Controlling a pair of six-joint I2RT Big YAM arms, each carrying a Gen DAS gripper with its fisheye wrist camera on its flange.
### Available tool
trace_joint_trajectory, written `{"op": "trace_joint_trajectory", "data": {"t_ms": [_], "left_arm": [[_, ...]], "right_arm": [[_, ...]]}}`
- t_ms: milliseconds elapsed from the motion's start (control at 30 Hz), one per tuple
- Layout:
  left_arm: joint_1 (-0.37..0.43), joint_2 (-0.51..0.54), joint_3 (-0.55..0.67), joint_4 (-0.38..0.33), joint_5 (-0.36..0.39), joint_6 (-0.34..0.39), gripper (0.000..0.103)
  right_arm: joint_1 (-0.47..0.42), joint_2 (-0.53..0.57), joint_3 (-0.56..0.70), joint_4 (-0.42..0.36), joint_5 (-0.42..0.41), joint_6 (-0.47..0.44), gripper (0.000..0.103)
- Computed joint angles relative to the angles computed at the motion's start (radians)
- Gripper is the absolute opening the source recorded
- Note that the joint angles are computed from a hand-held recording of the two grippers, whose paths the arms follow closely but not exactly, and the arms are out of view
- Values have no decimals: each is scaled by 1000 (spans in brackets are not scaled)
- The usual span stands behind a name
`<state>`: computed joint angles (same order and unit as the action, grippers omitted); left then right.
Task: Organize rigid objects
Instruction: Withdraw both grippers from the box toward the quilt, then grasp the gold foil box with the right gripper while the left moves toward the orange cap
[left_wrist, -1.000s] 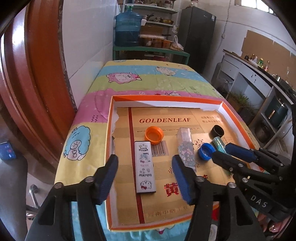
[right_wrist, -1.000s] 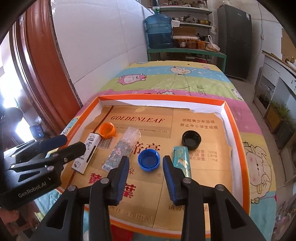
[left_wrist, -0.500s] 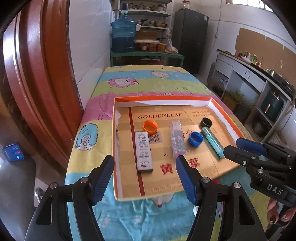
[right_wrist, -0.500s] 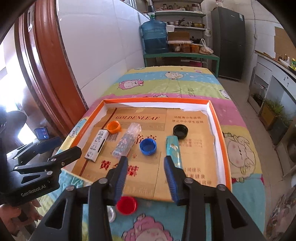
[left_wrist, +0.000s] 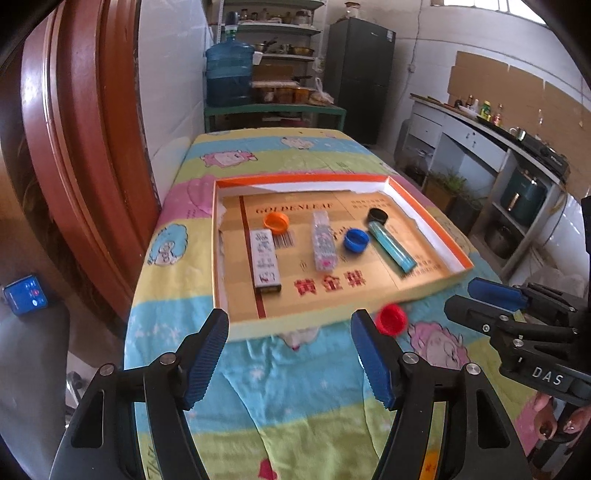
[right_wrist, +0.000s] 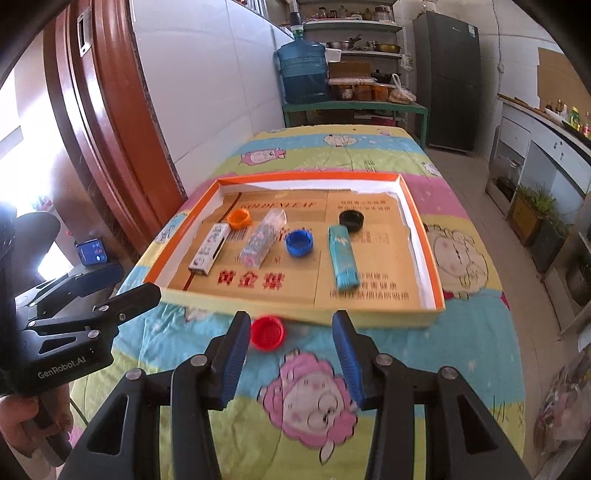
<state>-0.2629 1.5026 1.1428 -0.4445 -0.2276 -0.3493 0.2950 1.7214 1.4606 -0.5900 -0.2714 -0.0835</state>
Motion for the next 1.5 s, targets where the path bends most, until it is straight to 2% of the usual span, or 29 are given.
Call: {"op": "trace_joint_trajectory", "data": {"t_ms": [267, 400, 600, 767, 1067, 1100, 1233, 1300, 1367, 1500], "left_arm": [[-19, -48, -66, 16, 8, -33, 70], [-38, -68, -94, 33, 10, -29, 70], [-56, -86, -121, 54, 21, -39, 71], [-68, -97, -136, 58, 24, -37, 70], [-78, -104, -161, 80, 51, -43, 71], [-80, -103, -162, 81, 52, -41, 71], [-86, -102, -170, 92, 77, -26, 71], [-93, -102, -173, 96, 95, -18, 71], [-103, -101, -180, 100, 119, -5, 70], [-140, -96, -190, 110, 148, 32, 71]], "right_arm": [[-3, -127, -184, 28, -28, -30, 46], [-8, -187, -277, 18, -64, 1, 46], [16, -255, -388, -7, -63, -1, 46], [29, -275, -423, -12, -64, 15, 46], [56, -267, -415, -17, 3, 0, 46], [59, -268, -415, -17, 14, -2, 40], [51, -267, -415, -17, 8, 2, 31], [47, -271, -414, -14, 26, 9, 22], [40, -275, -415, -10, 55, 12, 19], [16, -277, -413, 4, 111, 35, 19]]}}
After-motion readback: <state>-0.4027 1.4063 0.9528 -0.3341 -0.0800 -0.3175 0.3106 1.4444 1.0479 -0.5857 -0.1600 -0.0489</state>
